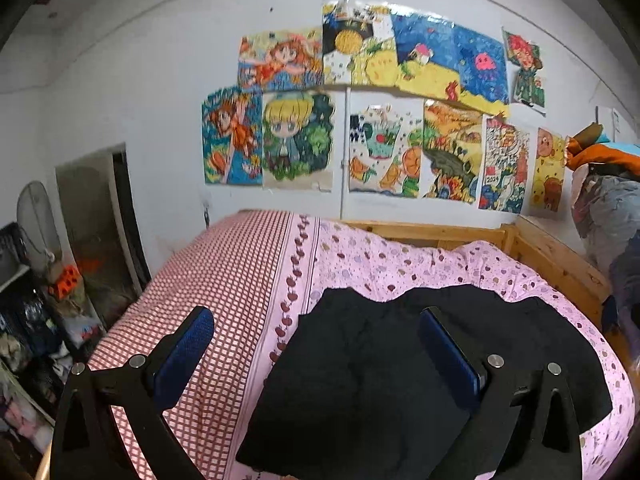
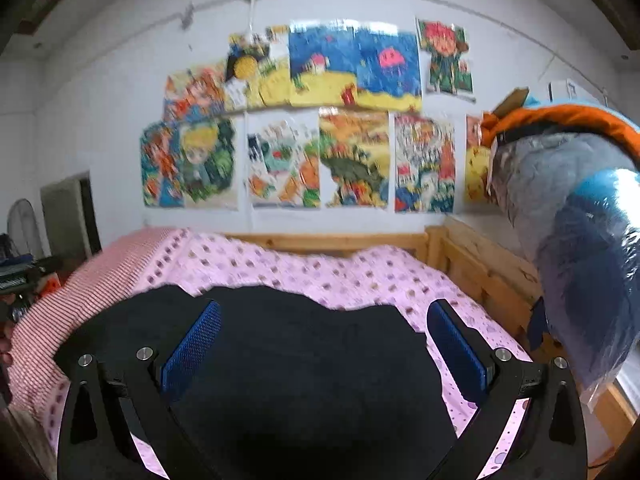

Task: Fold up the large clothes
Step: 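Release the folded jacket and lift both grippers away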

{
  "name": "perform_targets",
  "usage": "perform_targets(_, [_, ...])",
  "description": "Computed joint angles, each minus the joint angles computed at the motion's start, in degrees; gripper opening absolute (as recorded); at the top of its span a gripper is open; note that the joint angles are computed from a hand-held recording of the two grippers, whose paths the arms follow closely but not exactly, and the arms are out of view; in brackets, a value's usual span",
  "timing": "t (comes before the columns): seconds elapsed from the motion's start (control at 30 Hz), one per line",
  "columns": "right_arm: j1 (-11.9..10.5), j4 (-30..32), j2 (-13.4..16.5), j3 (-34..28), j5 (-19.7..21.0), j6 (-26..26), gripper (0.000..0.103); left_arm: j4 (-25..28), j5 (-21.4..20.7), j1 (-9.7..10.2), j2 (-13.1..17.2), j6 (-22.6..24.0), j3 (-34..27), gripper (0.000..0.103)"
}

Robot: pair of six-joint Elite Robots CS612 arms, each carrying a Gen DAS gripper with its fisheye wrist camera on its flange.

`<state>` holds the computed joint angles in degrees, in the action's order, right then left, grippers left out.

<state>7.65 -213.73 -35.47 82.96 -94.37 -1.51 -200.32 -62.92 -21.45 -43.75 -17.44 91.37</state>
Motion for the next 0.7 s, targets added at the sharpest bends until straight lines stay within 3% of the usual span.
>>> perform_targets(0.2, [0.49, -5.77, -1.69, 3.84, 0.72, -0.08, 0.101, -6.32, 1.01, -1.33, -2.03, 1.07, 4.42, 0.103])
perform_targets(0.47, [1.39, -8.44, -3.71, 8.55, 0.4, -0.81, 0.101, -11.44, 1.69, -3.04, -4.44, 1.11, 10.35, 0.103])
perform_targets(0.7, [2.06, -11.22, -5.24, 13.12, 1.62, -1.12, 0.101, -12.8, 0.98, -4.2, -6.65, 0.84, 15.76, 0.103])
